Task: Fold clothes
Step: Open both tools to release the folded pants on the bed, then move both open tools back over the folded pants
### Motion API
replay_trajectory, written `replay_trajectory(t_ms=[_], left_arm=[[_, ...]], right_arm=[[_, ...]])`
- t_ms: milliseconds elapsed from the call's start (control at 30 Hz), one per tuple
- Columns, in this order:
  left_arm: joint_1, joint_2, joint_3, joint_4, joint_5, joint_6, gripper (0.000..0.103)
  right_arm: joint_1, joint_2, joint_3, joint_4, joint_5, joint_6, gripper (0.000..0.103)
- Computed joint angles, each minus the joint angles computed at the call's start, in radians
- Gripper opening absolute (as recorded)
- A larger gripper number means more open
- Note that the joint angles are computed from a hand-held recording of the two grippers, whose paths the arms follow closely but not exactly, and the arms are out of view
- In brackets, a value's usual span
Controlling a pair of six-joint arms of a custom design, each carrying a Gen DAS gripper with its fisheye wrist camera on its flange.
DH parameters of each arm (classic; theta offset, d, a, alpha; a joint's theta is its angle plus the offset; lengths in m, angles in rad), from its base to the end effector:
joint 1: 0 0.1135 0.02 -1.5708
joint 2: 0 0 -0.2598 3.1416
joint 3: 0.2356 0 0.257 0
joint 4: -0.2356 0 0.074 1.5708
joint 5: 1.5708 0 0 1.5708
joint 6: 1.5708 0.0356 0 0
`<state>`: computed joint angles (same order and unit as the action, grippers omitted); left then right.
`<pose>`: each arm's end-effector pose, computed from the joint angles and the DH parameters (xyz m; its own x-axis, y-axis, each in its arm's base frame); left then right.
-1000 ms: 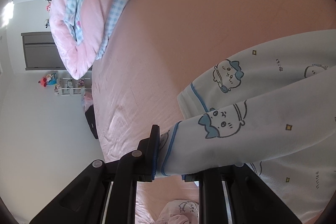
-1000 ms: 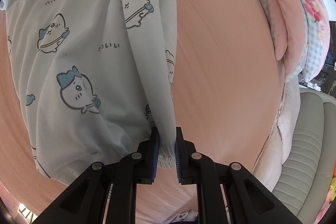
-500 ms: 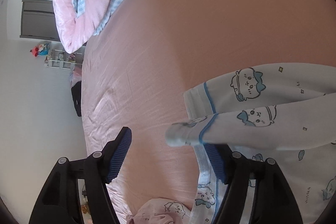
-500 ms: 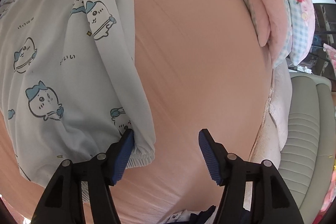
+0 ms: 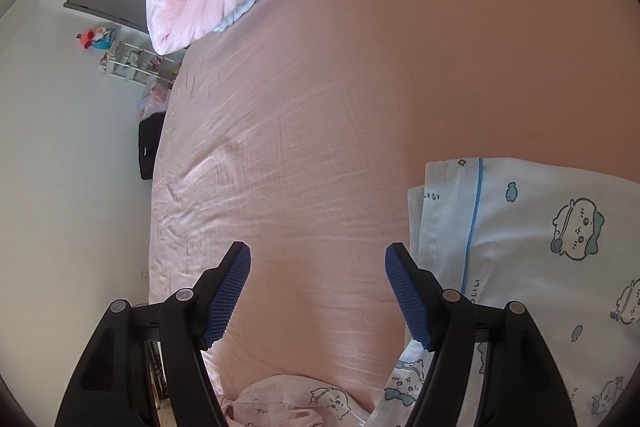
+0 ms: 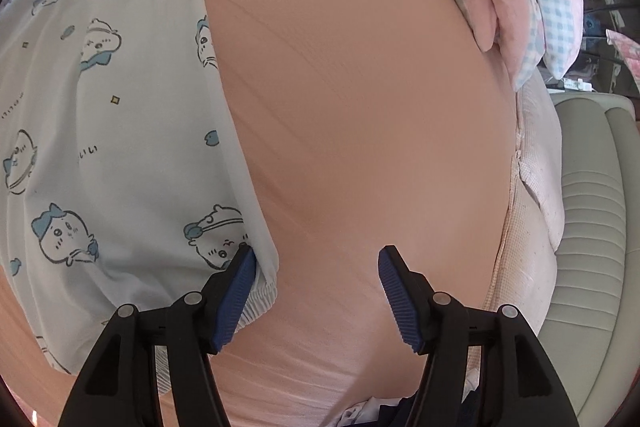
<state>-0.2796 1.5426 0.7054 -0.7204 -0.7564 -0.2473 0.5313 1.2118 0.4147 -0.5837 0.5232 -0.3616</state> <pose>0.2238 -0.0389 0.1279 -0.9788 0.0958 -0.1808 -0.0491 0.7478 0.6621 0.1522 0.0688 0.1169 -0.6654 -0.7465 -0.0031 -0.6339 0.5672 -0.5257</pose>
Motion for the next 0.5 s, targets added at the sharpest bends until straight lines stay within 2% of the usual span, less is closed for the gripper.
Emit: replay_trajectory(t_ms=[100,300,400,500], left_arm=[[-0.003,0.025,-0.018,0.032,-0.048,0.025,0.069],[0.012,0.052,-0.044,0.056,-0.025,0.057,0.069],[0.034,0.094,-0.06,0.068,0.025,0.051,0.069],[0.014,0.165,-0.098,0.121,0.008,0.044,0.069]], right_arm=[[0.042,0.076,-0.044,0.1,0.069,-0.028,0.063],[0.144,0.313,-0.012,0.179,0.173,0.029,0.063],[0.109,0.339,0.056,0.104,0.144,0.045,0.063],[0.04,0.35,0.093,0.086,0.081,0.03,0.065]])
